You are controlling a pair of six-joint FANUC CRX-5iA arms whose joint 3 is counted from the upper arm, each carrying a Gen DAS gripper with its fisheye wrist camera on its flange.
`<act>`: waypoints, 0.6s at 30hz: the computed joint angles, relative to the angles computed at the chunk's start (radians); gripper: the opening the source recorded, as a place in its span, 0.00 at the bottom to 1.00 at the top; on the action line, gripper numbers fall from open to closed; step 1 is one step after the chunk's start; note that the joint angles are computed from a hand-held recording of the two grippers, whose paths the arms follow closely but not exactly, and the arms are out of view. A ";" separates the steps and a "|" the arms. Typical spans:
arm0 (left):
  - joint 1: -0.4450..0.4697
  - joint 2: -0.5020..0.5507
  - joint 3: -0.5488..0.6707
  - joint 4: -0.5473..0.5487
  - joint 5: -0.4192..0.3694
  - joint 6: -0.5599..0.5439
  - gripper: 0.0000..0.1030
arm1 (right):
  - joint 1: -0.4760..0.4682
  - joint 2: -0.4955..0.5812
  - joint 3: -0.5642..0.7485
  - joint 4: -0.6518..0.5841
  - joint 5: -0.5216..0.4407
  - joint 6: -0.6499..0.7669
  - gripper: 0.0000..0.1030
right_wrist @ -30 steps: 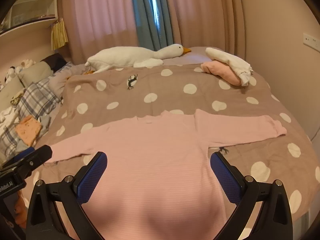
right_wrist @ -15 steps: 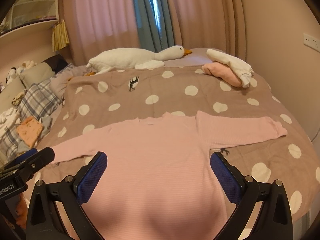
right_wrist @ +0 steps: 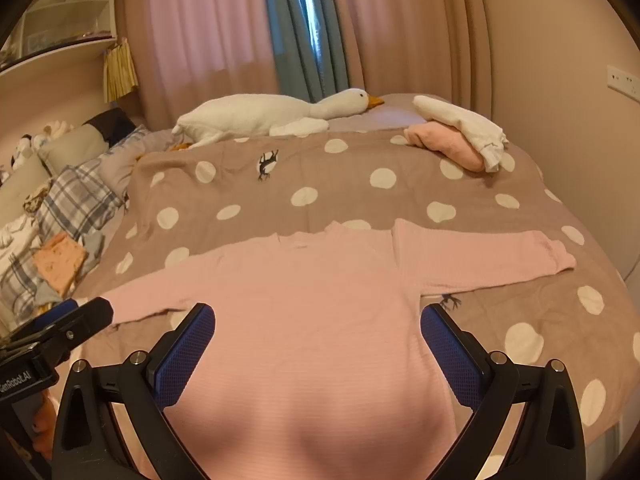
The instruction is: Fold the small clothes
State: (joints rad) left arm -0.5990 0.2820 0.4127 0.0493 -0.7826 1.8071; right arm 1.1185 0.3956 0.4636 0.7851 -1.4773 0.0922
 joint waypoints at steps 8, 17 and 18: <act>-0.001 0.003 0.002 -0.001 -0.002 0.000 0.99 | 0.000 0.002 0.002 0.000 -0.004 0.001 0.99; -0.010 0.012 0.019 -0.044 -0.027 0.020 0.99 | 0.005 -0.008 -0.022 0.003 0.012 -0.016 0.99; -0.010 0.012 0.019 -0.044 -0.028 0.020 0.99 | 0.004 -0.009 -0.022 0.001 0.013 -0.018 0.99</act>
